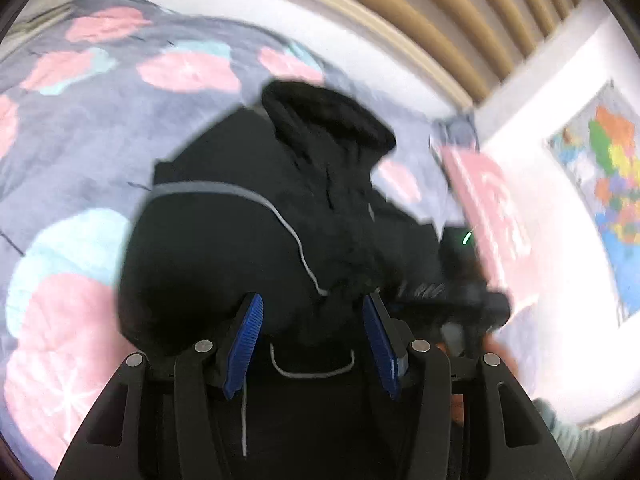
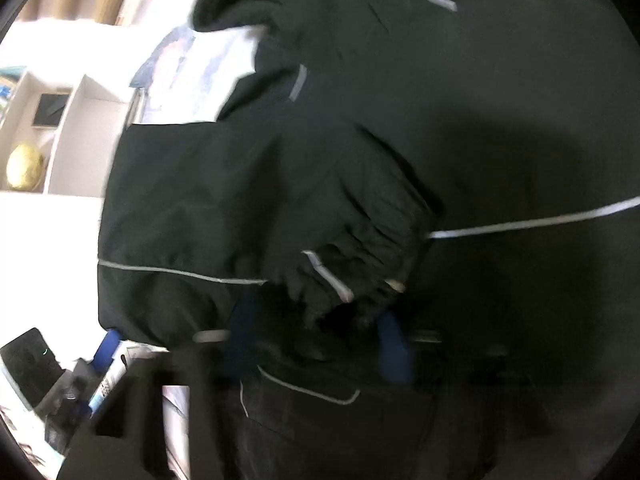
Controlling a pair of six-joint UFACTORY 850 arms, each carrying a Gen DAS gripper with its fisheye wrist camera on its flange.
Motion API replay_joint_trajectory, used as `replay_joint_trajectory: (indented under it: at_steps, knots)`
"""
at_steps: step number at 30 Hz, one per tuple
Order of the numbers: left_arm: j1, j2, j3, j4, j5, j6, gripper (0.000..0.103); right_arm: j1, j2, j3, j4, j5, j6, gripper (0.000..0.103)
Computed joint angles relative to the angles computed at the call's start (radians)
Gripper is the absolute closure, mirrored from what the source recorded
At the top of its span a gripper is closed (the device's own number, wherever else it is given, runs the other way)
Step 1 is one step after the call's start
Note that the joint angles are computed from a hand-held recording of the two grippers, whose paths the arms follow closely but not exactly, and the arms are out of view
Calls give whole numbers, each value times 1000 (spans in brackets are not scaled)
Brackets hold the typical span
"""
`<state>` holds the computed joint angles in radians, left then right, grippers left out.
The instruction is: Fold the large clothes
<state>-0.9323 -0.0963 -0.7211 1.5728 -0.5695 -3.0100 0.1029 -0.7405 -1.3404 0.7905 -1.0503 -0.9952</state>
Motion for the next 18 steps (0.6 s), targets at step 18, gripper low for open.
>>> replay_joint_trajectory:
  at_steps: [18]
  knots:
    - [198, -311, -147, -76, 231, 190, 50, -79, 45, -62, -433, 538, 101, 74]
